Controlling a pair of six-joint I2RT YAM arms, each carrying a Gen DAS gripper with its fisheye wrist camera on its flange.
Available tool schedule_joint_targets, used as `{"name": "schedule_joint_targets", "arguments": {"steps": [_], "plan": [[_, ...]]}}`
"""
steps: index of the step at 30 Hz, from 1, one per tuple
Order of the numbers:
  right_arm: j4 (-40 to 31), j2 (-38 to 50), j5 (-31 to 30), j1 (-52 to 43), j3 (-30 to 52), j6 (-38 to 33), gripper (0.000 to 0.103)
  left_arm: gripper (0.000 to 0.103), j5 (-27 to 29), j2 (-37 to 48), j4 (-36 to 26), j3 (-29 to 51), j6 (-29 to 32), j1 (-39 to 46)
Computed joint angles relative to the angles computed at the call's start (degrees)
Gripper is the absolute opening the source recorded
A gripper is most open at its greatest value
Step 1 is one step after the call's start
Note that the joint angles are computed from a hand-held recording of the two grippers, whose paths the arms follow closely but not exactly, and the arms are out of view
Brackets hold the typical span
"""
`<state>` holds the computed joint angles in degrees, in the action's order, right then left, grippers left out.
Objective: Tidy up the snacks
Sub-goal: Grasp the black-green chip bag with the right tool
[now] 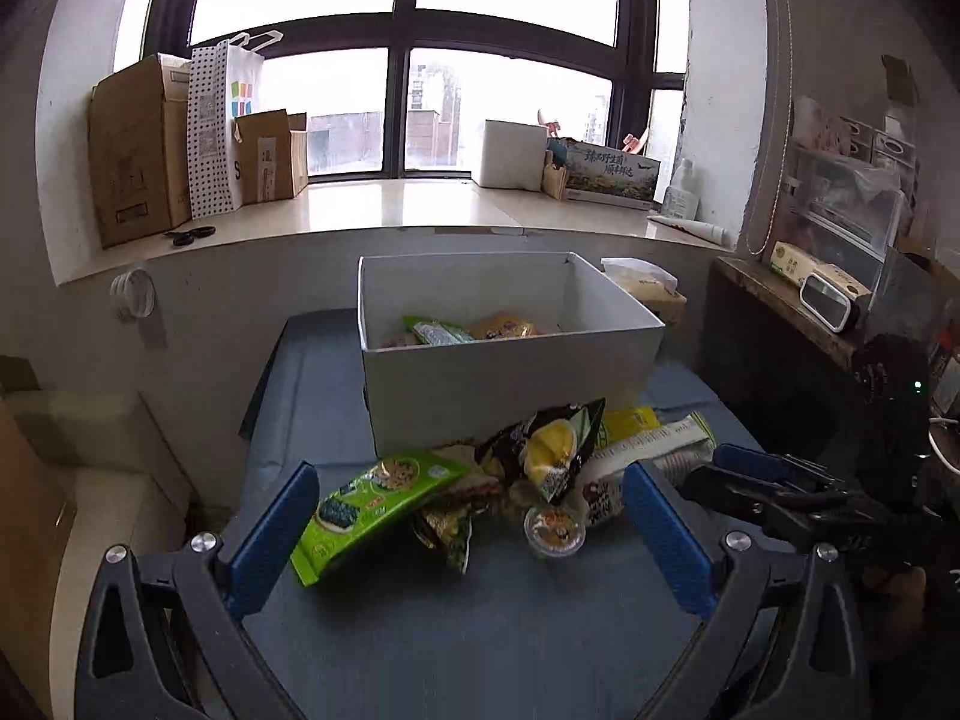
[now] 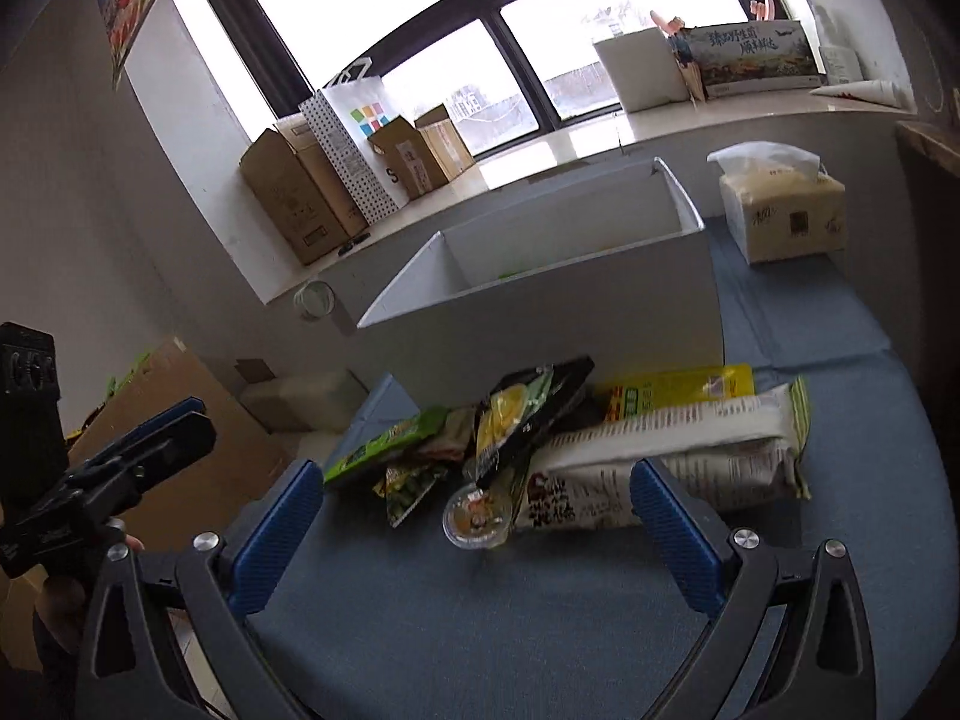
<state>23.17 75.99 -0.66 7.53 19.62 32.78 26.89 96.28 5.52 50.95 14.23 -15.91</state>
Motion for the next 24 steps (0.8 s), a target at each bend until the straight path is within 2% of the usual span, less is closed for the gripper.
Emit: {"name": "schedule_joint_targets", "arguments": {"steps": [3,7,12,16,19,22,24], "plan": [[2.2,6.5,-0.3,1.3,2.3,-1.4,0.103,0.103,1.5,-1.2,0.1,-3.7,1.3,2.0],[0.1,15.3,0.8,0.5,10.6,-4.1,0.103,0.103,1.6,-0.8,0.6,-5.8,2.0,3.6],[-7.7,27.4,-1.4,-3.0,24.1,-6.3,0.103,0.103,1.5,-0.4,1.8,-6.7,1.9,4.3],[-13.1,34.8,0.9,-2.6,32.9,-9.3,0.103,0.103,0.0,0.1,2.3,-6.3,1.8,4.1],[-16.7,38.5,-0.3,-2.9,37.6,-9.0,0.103,0.103,0.9,0.4,2.0,-6.1,1.8,4.7],[-16.7,40.2,-0.1,-2.9,38.7,-8.7,0.102,0.103,0.1,1.0,2.1,-6.0,2.0,4.7],[-19.2,41.6,3.4,-2.0,40.5,-9.8,0.075,0.103,0.5,1.6,1.6,-5.5,1.8,5.0]]}}
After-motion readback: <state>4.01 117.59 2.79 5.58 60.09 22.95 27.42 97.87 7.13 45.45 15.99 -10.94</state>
